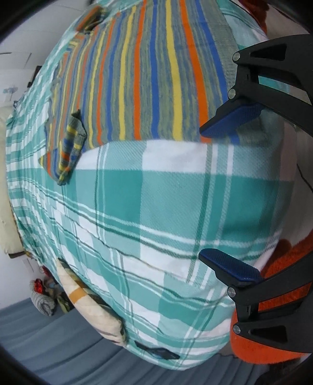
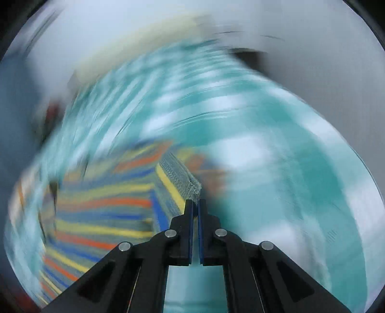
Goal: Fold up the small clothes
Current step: 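Grasp the striped sleeve cuff with the right gripper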
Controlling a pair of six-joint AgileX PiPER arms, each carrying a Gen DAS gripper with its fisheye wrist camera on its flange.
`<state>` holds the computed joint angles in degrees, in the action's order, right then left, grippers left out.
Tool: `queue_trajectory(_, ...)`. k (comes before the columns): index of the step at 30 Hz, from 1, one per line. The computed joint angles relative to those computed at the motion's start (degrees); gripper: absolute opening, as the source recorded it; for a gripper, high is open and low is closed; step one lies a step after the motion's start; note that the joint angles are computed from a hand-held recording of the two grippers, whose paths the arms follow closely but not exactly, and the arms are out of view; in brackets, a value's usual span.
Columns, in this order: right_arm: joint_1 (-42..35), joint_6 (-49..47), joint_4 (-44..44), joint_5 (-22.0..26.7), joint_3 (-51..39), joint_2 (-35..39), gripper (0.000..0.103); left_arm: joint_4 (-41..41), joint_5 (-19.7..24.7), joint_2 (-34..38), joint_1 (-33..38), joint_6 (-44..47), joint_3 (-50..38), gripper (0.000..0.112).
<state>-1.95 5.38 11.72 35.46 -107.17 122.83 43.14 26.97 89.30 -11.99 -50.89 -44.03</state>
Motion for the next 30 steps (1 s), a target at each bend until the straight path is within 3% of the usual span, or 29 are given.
queue_trajectory(2,-6.96,-4.16,9.08,-4.65,11.46,-4.70,0.003,-1.54,-0.59,0.64,-0.48,0.93,-0.55,0.094)
queue_trajectory(6,-17.07,-23.23,31.04,-4.37,22.94,-5.85,0.005,-2.03,0.81,1.81,-2.74,1.26,-1.80,0.094)
queue_trajectory(7,-18.68,-27.70,36.77,-3.01,23.73,-5.71,0.009,-1.53,1.06,1.67,-3.25,0.80,-1.70,0.094)
queue_trajectory(8,-20.81,-31.50,42.50,0.59,23.61,-5.27,0.021,-0.56,1.42,1.52,-3.99,-0.20,-1.51,0.094)
queue_trajectory(10,-22.95,-40.72,51.65,3.20,24.52,-4.67,0.034,0.54,2.01,1.38,-4.64,-1.27,-1.34,0.094)
queue_trajectory(11,-23.02,-42.31,52.78,3.44,23.66,-4.10,0.034,0.70,2.46,1.60,-4.93,-1.43,-1.49,0.094)
queue_trajectory(13,-23.06,-38.62,48.35,5.75,18.49,-1.74,0.034,0.36,3.18,2.14,-5.14,-1.30,-1.93,0.094)
queue_trajectory(15,-23.50,-29.50,43.94,13.70,8.80,4.62,0.034,0.22,3.60,2.52,-5.27,-1.48,-2.33,0.094)
queue_trajectory(18,-23.76,-28.28,47.98,17.38,5.84,7.80,0.034,0.06,3.81,3.09,-5.32,-1.69,-2.73,0.094)
queue_trajectory(19,-23.43,-28.43,47.75,18.32,4.98,8.26,0.027,-0.31,3.97,3.50,-5.31,-1.40,-2.93,0.094)
queue_trajectory(20,-22.51,-28.54,45.23,16.98,5.72,7.17,0.009,-0.95,4.20,3.97,-5.26,-0.77,-3.21,0.094)
queue_trajectory(24,-18.66,-20.54,30.75,5.53,13.75,-0.80,0.007,0.69,4.71,3.65,-5.68,-1.98,-2.54,0.094)
queue_trajectory(25,-18.26,-19.79,28.80,4.38,15.36,-2.41,0.009,0.99,4.72,3.63,-5.67,-2.18,-2.52,0.094)
queue_trajectory(27,-17.27,-20.18,25.96,4.06,15.97,-3.64,0.023,0.56,4.49,3.83,-5.34,-1.85,-2.73,0.094)
queue_trajectory(29,-18.95,-24.60,30.50,5.57,14.43,-3.23,0.045,0.56,4.31,4.06,-5.23,-2.02,-2.88,0.094)
queue_trajectory(30,-19.25,-24.66,31.15,5.15,12.71,-2.39,0.045,0.59,4.34,4.13,-5.21,-1.85,-2.92,0.094)
